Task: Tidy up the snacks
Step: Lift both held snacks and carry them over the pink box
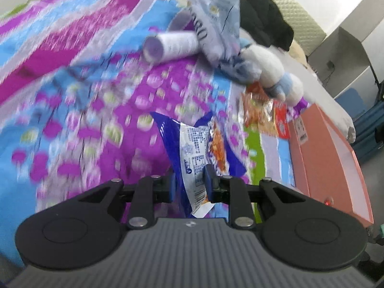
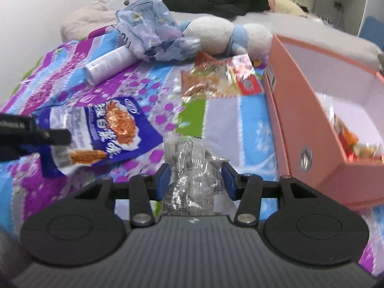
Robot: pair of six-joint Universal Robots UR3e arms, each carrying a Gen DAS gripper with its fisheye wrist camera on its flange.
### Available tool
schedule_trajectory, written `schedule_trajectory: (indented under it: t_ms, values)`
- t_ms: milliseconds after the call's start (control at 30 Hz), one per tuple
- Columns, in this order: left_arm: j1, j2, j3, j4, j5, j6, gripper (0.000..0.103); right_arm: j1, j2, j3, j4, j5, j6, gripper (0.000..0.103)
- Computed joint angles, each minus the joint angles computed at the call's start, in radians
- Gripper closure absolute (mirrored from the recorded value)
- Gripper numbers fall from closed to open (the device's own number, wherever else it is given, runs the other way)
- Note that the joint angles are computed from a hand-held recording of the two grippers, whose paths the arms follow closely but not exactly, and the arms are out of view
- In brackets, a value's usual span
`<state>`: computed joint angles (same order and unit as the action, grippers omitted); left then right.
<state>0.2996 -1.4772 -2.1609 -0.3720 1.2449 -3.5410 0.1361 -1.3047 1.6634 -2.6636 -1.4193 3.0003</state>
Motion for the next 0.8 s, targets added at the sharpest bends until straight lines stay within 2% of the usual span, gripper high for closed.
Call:
schedule_trajectory:
  t_ms: [67,167,233,300,400,467,533,667,800]
  values:
    - [0.012,0.047,-0.036,-0.058,-0.034,0.012,0.076,-0.007,-0.024,0.039,0.001,0.019,-0.004,0.053]
    - [0.006,0.092,-0.055,-0.138,-0.035,0.062,0.074,-0.018,-0.036,0.078,0.001,0.036,-0.011,0.053]
    - [0.01,0.115,-0.052,-0.192,-0.044,0.108,0.066,-0.029,-0.04,0.094,0.015,0.057,-0.018,0.053]
    - [0.015,0.135,-0.032,-0.281,-0.058,0.149,0.043,-0.037,-0.047,0.114,0.014,0.071,-0.013,0.052]
    - [0.008,0.148,0.007,-0.391,-0.071,0.232,0.026,-0.05,-0.065,0.142,0.0,0.083,-0.007,0.049]
    - [-0.003,0.156,0.033,-0.461,-0.079,0.282,0.023,-0.063,-0.076,0.152,0.002,0.107,-0.018,0.042]
    - [-0.022,0.17,0.047,-0.487,-0.063,0.309,0.019,-0.077,-0.087,0.167,-0.005,0.124,-0.021,0.028]
    - [-0.091,0.174,0.097,-0.489,0.026,0.345,0.016,-0.105,-0.105,0.186,0.009,0.156,-0.038,0.026]
    - [-0.099,0.154,0.133,-0.451,0.038,0.402,0.01,-0.124,-0.124,0.22,-0.003,0.195,-0.068,0.026]
